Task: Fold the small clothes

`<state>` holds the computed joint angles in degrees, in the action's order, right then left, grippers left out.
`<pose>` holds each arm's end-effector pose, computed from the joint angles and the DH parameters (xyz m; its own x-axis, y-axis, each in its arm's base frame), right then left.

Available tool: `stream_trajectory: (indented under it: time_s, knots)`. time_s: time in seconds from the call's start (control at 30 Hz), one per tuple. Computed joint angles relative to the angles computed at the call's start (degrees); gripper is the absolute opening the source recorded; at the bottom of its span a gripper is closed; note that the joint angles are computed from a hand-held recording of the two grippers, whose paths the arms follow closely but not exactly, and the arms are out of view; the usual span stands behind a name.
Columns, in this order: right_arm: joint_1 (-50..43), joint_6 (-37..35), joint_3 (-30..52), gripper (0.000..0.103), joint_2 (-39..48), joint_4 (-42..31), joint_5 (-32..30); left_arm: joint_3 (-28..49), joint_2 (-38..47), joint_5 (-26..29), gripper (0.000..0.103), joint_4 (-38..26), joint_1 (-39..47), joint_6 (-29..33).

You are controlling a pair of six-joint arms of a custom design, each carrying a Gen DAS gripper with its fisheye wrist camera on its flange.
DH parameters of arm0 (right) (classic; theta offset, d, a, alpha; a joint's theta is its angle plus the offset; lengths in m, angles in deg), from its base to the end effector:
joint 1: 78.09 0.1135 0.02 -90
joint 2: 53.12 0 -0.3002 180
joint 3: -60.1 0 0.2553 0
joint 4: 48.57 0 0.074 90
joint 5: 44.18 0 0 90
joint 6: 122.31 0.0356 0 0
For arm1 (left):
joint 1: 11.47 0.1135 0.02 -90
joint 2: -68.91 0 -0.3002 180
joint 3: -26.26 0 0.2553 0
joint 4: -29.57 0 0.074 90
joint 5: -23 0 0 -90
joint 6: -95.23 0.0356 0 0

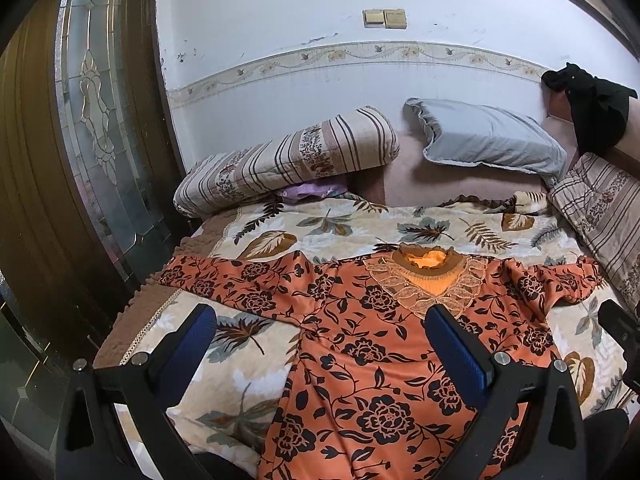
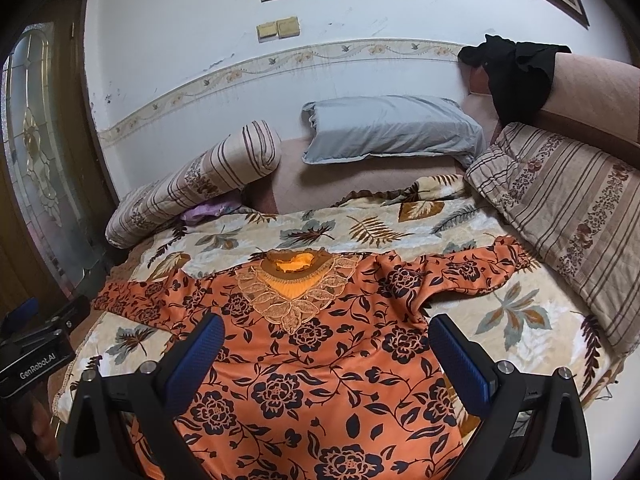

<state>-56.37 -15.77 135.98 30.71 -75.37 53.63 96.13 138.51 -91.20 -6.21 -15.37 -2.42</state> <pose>0.3087 0.1178 0.3144 -0.5825 0.0716 -0.8097 -0.1013 0.9820 0.1597 0.2577 -0.0029 0.3342 -0.5383 -0.0850 -0.8385 -0.3456 0.9297 0.1276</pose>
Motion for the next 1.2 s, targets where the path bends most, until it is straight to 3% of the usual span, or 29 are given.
stream_trajectory:
  time_s: [1.2]
  knots:
    - [-1.06, -0.06, 2.50, 0.103, 5.82, 0.35, -2.43, 0.40, 3.96, 0.81, 0.103, 0.94, 0.84, 0.54]
